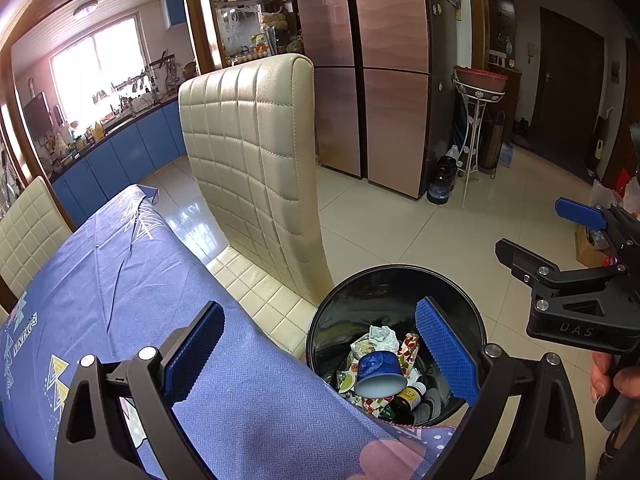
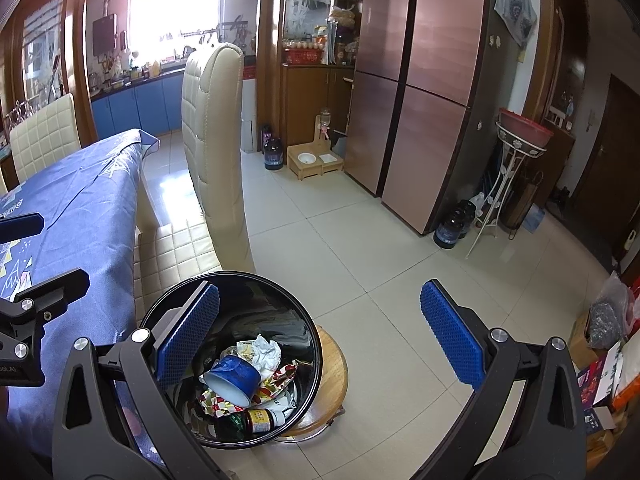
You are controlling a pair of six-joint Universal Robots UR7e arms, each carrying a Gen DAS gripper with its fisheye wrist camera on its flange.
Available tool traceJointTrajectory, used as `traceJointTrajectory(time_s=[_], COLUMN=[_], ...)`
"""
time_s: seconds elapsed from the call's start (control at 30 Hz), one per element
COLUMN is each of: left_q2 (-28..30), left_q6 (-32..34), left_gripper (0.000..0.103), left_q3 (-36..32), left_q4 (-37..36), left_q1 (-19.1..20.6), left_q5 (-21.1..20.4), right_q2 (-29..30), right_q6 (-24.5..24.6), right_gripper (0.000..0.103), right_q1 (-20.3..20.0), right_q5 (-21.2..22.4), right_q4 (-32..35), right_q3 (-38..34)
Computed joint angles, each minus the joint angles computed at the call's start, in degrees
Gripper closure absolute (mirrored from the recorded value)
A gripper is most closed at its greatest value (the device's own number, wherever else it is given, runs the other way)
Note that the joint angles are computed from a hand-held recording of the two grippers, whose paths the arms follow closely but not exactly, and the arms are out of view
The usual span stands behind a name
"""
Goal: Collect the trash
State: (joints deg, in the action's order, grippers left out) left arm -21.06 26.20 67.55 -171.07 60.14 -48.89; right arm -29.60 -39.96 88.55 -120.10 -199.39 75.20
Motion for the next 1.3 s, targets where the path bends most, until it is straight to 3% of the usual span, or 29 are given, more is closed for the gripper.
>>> traceJointTrajectory(time_s=[0.7, 0.83, 1.3], left_q2=[-1.4, 0.3, -1.3], left_q6=[0.4, 3.0, 2.7], left_gripper=[0.009, 0.007, 0.007], left_q3=[1.5, 2.4, 3.8], left_q4=[0.7, -9.4, -4.7], left_q1=[0.1, -1.3, -1.1], left_q5=[-3.8, 3.4, 0.5], right_q2=[0.6, 0.6, 0.9], right_q6=[-0.1, -0.1, 0.0], right_gripper=[0.004, 0.004, 0.004], right_q1=[0.1, 0.1, 0.1], right_q5=[-0.1, -0.1, -0.1], right_q4=[0.4, 0.6, 0.6], right_q3=[-0.7, -0.7, -0.8])
